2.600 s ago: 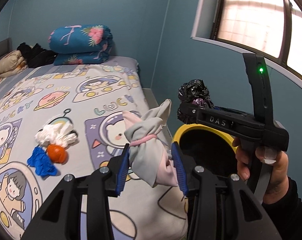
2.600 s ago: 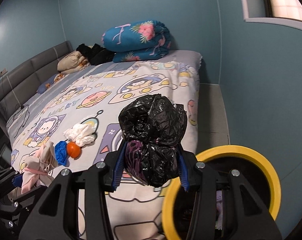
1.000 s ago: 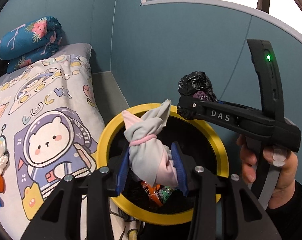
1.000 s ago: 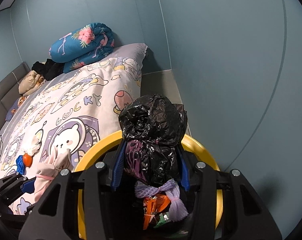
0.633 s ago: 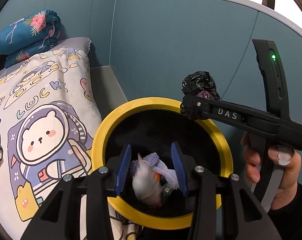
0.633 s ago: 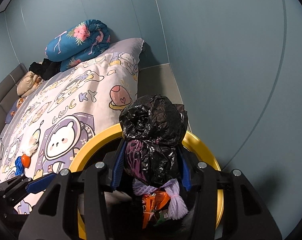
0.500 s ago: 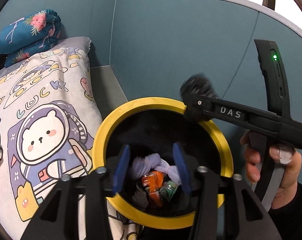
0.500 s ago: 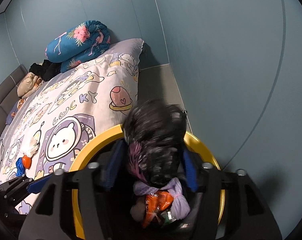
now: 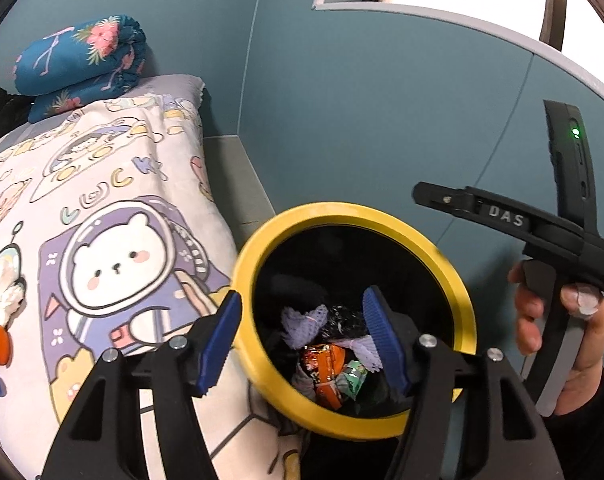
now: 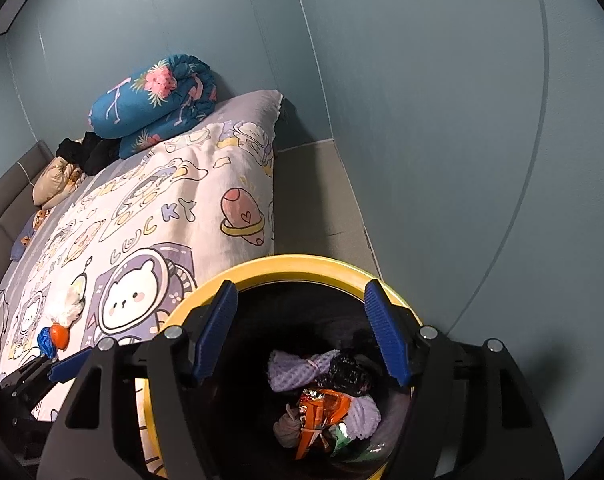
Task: Collect trash
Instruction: 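Move both tools back over the tissue, blue glove and orange on the bed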
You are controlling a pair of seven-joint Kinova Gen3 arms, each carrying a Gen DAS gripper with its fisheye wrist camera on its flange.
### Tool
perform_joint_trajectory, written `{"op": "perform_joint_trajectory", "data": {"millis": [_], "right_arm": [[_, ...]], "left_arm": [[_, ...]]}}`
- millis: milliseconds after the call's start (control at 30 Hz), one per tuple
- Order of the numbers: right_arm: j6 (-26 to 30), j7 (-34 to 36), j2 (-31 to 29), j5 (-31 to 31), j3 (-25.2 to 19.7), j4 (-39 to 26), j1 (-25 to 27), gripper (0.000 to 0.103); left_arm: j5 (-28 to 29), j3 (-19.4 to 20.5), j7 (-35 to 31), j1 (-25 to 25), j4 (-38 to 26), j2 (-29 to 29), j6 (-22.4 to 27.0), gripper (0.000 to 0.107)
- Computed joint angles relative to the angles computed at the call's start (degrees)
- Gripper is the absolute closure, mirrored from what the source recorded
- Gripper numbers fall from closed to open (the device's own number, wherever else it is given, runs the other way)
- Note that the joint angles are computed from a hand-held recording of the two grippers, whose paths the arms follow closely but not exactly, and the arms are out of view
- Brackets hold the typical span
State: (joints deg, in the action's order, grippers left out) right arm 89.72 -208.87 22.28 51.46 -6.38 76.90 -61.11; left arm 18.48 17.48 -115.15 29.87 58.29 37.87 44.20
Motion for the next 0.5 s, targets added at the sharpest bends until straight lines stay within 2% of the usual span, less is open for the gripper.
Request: {"op": "perform_joint_trajectory", "data": {"millis": [267,500], "right_arm": [[0.8,5.3,2.7,2.7,1.2,-6.4,-1.5,0.033],[-1.7,12.5,6.4,3.5,4.0,-14.1,-2.3,0.029]], "left_arm": [[1.1,-0.4,0.2,-3.6,4.1,-3.4,-4.2,0.032],[0.9,-1.5,1.7,-7.3,8.3,-6.8,-8.4,0.023]]}}
